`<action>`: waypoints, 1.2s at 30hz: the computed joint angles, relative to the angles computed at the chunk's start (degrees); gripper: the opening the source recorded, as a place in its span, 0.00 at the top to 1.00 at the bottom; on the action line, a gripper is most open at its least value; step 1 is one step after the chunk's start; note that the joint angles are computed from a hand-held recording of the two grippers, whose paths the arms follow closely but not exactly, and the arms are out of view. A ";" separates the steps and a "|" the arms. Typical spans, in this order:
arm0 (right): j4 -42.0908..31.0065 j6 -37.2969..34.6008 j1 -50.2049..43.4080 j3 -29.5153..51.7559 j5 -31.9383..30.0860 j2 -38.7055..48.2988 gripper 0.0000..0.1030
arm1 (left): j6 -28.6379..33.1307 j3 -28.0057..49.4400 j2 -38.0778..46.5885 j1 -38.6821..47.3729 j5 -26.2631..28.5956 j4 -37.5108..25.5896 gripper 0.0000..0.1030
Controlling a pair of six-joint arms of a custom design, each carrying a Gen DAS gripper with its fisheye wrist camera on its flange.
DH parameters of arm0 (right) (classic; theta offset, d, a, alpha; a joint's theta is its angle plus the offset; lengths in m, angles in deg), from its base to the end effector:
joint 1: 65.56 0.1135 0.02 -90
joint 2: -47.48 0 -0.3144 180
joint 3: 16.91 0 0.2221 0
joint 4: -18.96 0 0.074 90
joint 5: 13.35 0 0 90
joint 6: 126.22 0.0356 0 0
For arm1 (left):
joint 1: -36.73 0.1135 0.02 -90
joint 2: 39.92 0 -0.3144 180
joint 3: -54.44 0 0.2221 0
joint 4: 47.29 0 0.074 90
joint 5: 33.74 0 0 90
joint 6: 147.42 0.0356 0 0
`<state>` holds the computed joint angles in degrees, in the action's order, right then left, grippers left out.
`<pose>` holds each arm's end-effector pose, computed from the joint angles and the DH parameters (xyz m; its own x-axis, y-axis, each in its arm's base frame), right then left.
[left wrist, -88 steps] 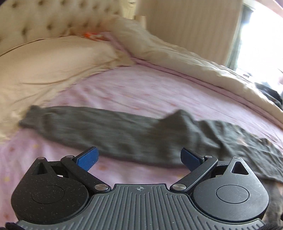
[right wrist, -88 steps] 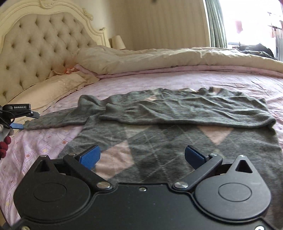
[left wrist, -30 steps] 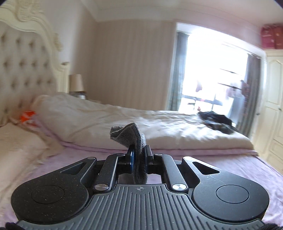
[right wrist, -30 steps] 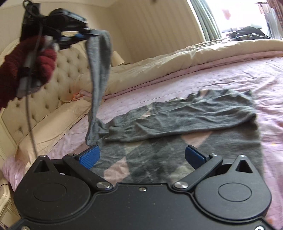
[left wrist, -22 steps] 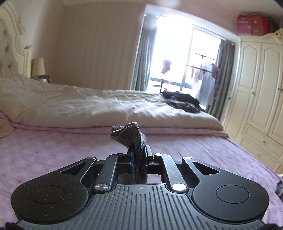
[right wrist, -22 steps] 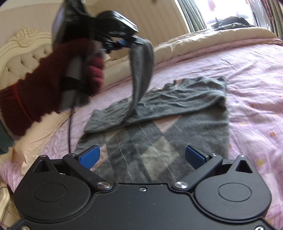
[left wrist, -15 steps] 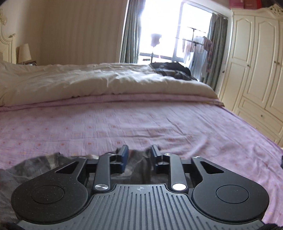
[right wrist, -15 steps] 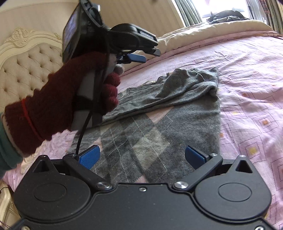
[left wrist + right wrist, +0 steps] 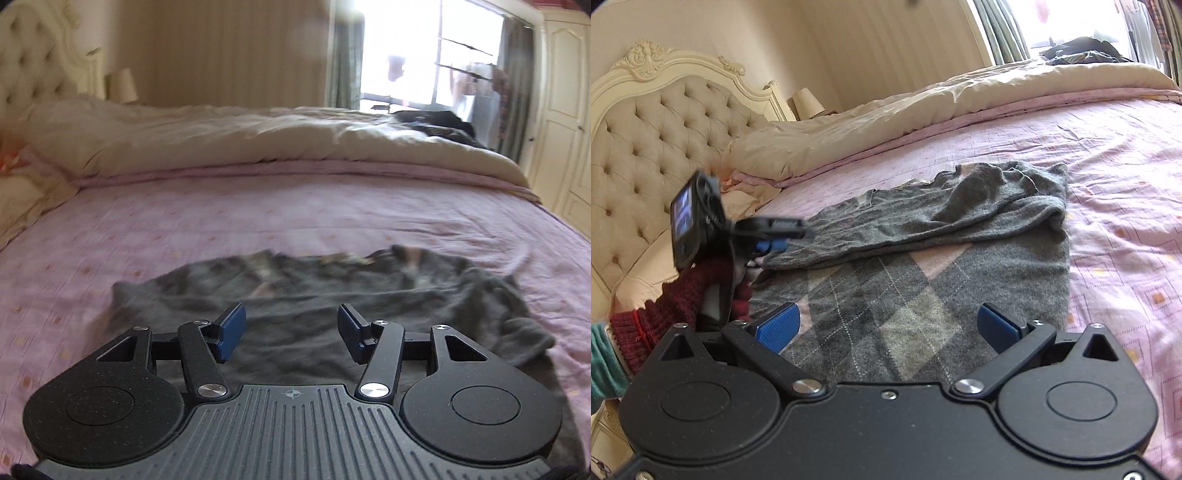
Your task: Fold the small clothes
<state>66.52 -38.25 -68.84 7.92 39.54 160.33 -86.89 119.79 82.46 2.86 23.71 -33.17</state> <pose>0.2285 0.0084 0.1148 -0.6328 0.0080 -0.7743 -0.4354 0.8232 0.3643 0.3307 -0.1989 0.1219 -0.5623 -0.1220 -0.8179 -0.1540 0.9872 -0.0414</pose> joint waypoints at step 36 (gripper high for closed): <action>-21.29 2.14 1.93 38.63 16.29 12.72 0.89 | -3.17 -21.44 6.99 9.76 -0.11 28.18 0.42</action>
